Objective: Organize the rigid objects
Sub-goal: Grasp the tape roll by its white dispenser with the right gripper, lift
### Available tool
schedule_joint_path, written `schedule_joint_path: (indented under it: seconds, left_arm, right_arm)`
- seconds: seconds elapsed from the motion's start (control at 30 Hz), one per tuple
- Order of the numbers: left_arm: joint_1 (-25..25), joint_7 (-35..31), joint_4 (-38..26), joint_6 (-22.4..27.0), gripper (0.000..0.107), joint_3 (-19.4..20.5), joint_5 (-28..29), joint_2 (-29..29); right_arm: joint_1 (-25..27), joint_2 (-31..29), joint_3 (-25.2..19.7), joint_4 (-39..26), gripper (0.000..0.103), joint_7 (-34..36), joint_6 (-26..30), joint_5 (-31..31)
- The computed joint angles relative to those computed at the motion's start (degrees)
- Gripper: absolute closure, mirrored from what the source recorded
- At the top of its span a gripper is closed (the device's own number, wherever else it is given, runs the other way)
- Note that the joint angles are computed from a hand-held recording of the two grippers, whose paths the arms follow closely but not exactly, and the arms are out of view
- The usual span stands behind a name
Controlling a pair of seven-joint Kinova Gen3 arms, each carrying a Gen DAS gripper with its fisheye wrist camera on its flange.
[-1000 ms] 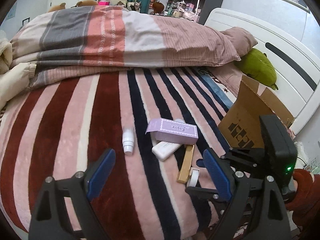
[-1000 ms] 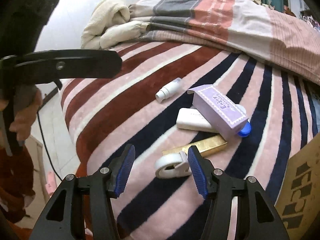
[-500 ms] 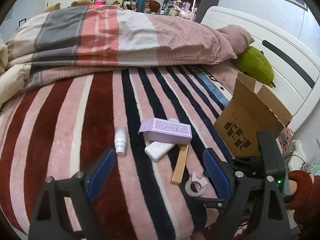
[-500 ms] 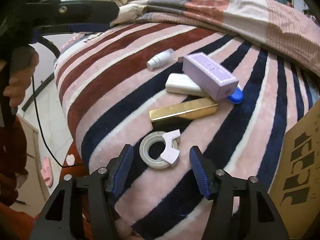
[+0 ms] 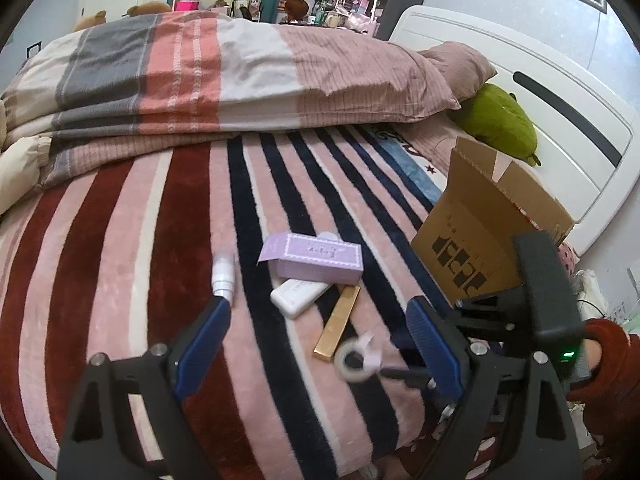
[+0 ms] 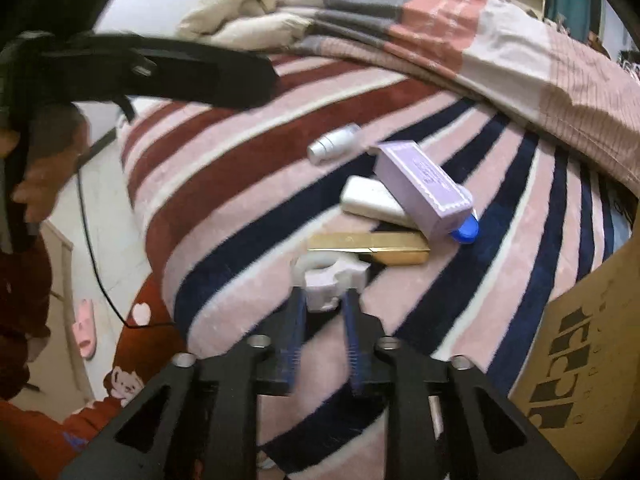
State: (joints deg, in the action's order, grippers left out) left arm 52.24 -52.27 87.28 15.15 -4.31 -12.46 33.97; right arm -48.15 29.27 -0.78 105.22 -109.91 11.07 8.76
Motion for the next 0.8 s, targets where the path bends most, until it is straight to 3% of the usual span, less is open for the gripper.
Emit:
schedule_joint_path:
  seconds: [0.07, 0.23, 0.43, 0.53, 0.6, 0.63, 0.8]
  left_arm:
    - [0.20, 0.18, -0.10, 0.34, 0.020, -0.21, -0.08, 0.06]
    - [-0.16, 0.75, 0.30, 1.01, 0.020, 0.05, -0.12, 0.07]
    - [-0.59, 1.33, 1.84, -0.08, 0.020, 0.02, 0.08, -0.21]
    - [-1.23, 0.86, 1.99, -0.25, 0.020, 0.75, 0.38, -0.15]
    - [-2.58, -0.56, 1.78, 0.04, 0.020, 2.60, 0.79, 0.01]
    - [-3.19, -1.43, 1.58, 0.20, 0.020, 3.49, 1.00, 0.19]
    - [-3.19, -2.17, 1.34, 0.03, 0.020, 3.49, 2.22, 0.55]
  right_arm:
    - [-0.40, 0.97, 0.80, 0.65, 0.054, -0.66, -1.79, 0.27]
    - [7.10, 3.74, -7.12, 0.67, 0.054, 5.16, -5.06, -2.65]
    - [3.75, 4.31, -3.75, 0.74, 0.055, 7.43, -5.93, -3.45]
    - [0.59, 3.78, -0.36, 1.16, 0.069, 7.52, -6.08, -4.02]
    - [0.03, 3.14, 0.16, 1.37, 0.071, 7.77, -6.25, -4.10]
    - [1.07, 2.39, -1.07, 1.47, 0.090, 8.68, -6.20, -4.39]
    - [3.18, 1.98, -3.30, -0.63, 0.092, 9.93, -2.01, -4.14]
